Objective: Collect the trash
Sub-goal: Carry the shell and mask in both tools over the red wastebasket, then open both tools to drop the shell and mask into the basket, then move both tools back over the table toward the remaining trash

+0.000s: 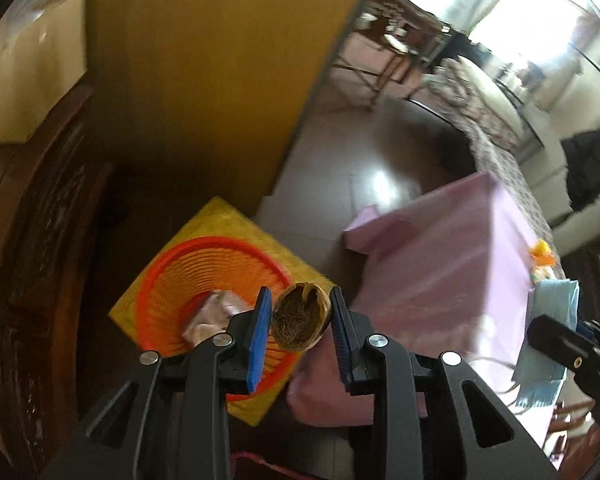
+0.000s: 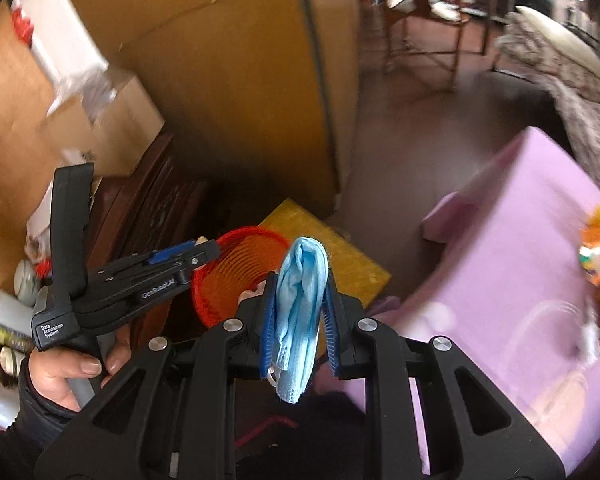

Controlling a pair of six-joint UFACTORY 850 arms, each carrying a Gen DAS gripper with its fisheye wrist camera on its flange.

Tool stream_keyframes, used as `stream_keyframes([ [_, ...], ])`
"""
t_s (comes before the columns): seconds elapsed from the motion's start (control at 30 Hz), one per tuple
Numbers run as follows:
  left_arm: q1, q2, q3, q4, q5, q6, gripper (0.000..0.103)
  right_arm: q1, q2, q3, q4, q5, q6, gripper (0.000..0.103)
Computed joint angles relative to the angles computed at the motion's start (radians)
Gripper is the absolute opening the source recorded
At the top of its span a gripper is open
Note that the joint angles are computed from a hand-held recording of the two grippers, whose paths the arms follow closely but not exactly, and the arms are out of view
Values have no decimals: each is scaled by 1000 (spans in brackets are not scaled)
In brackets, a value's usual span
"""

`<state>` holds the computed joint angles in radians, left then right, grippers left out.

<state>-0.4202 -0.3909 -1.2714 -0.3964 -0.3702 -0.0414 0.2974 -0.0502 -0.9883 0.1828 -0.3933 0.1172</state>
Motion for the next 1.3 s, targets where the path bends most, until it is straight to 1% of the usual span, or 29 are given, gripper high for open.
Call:
stream_keyframes([
  [0.13,47,-20,23,1,-5,-8,29,35,-121,-93,87,-35,-52,23],
  [0.23,60,-50,28,20,-10,-35,29,40,-189,-138,168,-50,-96,23],
  [0.37,79,-92,33,-60,-26,7,29,47,-263,-189,154,-74,-63,23],
  [0.43,82,-106,30,-69,-25,-1,29,51,-301,-218,119,-85,-9,23],
  [0.5,84,-115,29,-64,-22,-23,29,51,-327,-236,116,-86,9,23],
  [0.63,94,-131,28,-67,-22,-37,29,54,-377,-275,156,-108,-23,26],
  [0.67,97,-134,25,-66,-22,-48,36,51,-384,-278,183,-111,-51,31],
  [0.7,99,-135,25,-54,-19,-73,54,49,-395,-283,228,-113,-93,39],
  [0.73,96,-132,28,-29,-6,-114,58,50,-401,-287,235,-110,-93,42],
  [0.8,93,-116,41,41,28,-205,65,50,-395,-279,232,-82,-82,59],
  [0.83,94,-115,40,40,27,-204,67,49,-386,-268,235,-64,-87,61],
  [0.93,94,-116,31,56,8,-213,67,44,-363,-250,196,-50,-57,61],
  [1.07,85,-110,28,81,-1,-236,67,28,-316,-214,196,-30,-79,61],
  [1.3,39,-101,2,103,-28,-232,67,-13,-203,-124,165,-7,-92,61],
])
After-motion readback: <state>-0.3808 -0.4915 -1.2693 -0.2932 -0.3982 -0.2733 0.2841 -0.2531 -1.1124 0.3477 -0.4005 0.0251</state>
